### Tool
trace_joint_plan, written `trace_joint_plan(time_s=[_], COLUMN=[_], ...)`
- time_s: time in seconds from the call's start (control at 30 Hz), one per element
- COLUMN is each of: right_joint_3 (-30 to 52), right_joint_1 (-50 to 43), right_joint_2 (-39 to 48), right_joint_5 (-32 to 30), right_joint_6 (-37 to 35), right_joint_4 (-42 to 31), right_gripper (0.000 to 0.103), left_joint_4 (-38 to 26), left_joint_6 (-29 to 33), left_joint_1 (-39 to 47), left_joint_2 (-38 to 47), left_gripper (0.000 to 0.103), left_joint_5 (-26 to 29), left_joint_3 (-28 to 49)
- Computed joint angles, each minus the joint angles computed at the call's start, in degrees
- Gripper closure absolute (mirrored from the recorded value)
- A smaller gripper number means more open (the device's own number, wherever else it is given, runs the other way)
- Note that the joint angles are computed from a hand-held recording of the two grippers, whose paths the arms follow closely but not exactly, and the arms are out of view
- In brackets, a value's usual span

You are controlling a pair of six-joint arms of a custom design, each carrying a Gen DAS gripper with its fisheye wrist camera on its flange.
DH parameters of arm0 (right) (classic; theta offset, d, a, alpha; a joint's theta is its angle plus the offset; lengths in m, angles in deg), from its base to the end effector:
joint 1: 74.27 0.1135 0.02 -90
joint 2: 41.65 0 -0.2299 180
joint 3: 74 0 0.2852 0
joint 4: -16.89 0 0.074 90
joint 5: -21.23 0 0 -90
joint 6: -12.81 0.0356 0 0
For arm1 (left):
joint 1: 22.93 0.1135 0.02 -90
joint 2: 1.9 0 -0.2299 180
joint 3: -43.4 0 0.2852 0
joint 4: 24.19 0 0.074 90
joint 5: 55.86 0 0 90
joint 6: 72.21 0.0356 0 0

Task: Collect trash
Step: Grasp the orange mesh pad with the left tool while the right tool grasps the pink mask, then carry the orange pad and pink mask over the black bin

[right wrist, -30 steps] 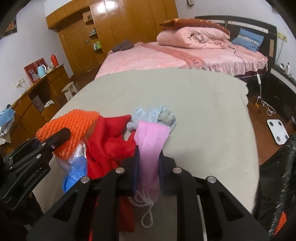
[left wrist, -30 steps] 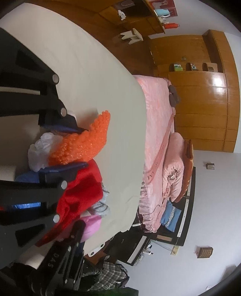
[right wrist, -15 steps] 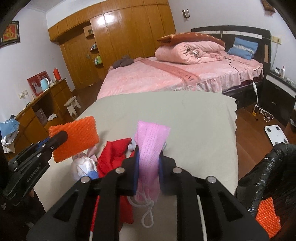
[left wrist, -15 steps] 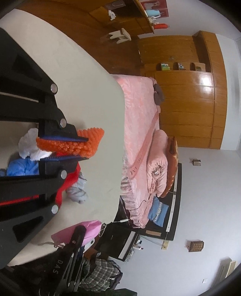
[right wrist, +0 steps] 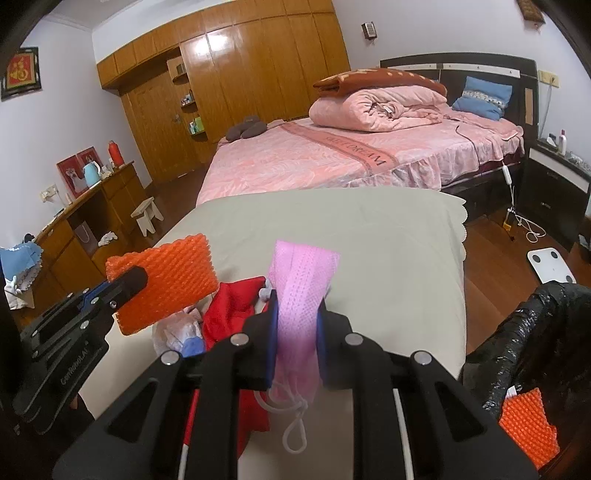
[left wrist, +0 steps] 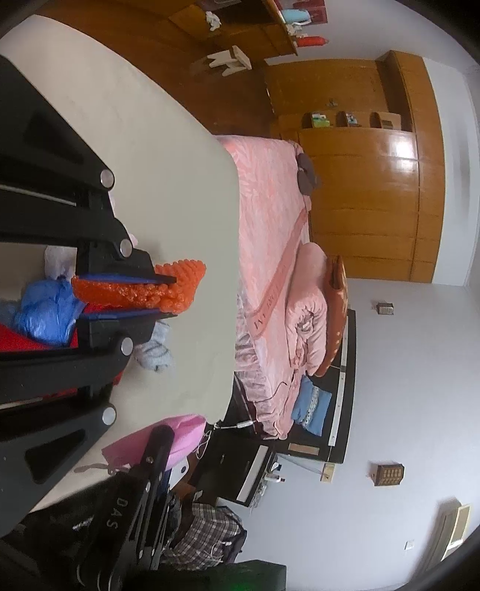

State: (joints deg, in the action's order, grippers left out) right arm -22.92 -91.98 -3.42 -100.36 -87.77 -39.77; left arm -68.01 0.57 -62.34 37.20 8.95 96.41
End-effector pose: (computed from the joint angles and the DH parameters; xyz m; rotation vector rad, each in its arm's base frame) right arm 0.1893 -0.0409 0.2470 -0.1287 2.2236 0.3761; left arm 0.1722 -0.1219 0.2741 0.1329 2.0382 -0.1573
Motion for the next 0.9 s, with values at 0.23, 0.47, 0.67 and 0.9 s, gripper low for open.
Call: trace_joint_plan(time_s=[0.23, 0.47, 0.67, 0.9], right_joint_3=[1.9, 4.1, 6.1, 9.2], right_joint_1=[-4.5, -11.1, -17.7, -28.1], right_joint_2=[-1.1, -1.5, -1.0, 1.5], right_joint_5=[-3.3, -7.1, -11.0, -16.1], right_joint_6=[-2.4, -6.3, -10.5, -17.9], right_joint_4=[-3.1, -6.5, -9.7, -14.5], right_gripper=[0.087, 0.087, 0.087, 0.087], left_joint_4=[0.8, 2.0, 3.5, 6.2], left_joint_6=[-0.3, -0.8, -1.0, -0.9], left_joint_1=[-3.5, -8.2, -11.9, -16.5], left_joint_2=[1.0, 3.7, 6.4, 11.8], left_gripper=[0.092, 0.092, 0.092, 0.092], left_joint_5=[-1.6, -4.0, -5.2, -5.9], left_joint_3=[2.1, 5.1, 7.0, 10.5])
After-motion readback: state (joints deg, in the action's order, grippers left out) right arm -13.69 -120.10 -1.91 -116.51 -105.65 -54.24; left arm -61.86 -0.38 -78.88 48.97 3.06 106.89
